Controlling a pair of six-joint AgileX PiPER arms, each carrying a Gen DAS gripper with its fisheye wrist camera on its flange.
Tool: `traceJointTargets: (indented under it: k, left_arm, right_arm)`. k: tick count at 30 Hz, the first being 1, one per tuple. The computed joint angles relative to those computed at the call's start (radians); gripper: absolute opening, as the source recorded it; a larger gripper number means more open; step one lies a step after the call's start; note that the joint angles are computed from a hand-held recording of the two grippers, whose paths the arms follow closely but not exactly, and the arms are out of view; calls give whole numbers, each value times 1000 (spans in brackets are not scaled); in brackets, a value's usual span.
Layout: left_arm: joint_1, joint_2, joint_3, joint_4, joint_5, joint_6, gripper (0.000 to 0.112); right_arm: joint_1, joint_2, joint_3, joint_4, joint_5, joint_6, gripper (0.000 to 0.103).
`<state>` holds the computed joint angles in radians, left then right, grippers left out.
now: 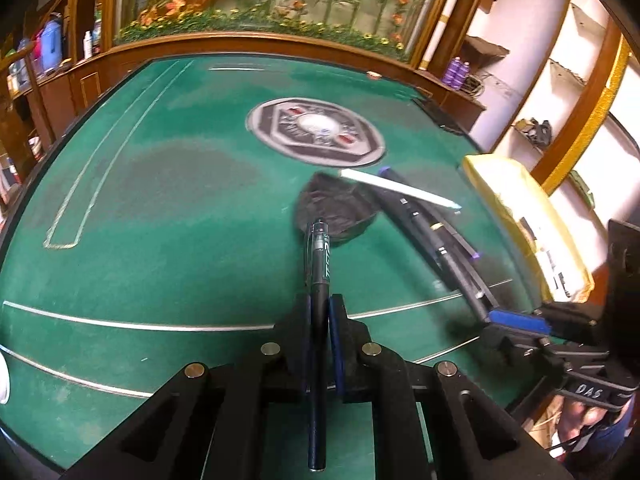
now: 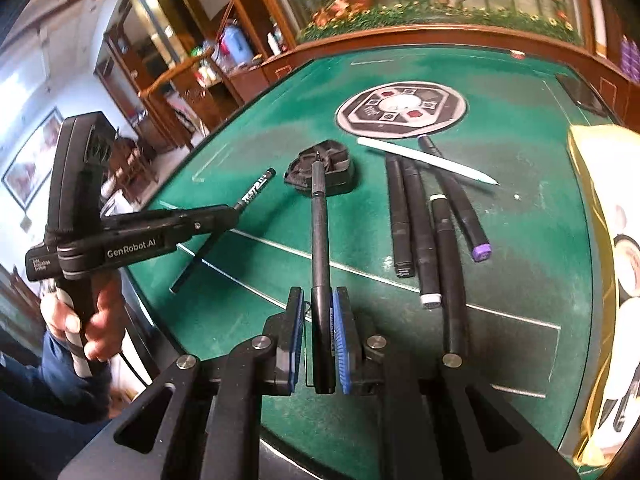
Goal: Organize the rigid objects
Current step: 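Grasp a black pen with the left gripper while the right gripper grasps a black marker, then carry the black pen and black marker toward the tray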
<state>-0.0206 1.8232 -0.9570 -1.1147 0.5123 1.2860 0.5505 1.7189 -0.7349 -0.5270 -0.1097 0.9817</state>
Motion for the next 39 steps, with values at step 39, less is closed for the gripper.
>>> traceJointTargets:
  k: [39]
  left_arm:
    - [-695,260,-550,343,81,-648,9]
  right_arm:
    - [-710,-497,493,-18,-127,-14,14]
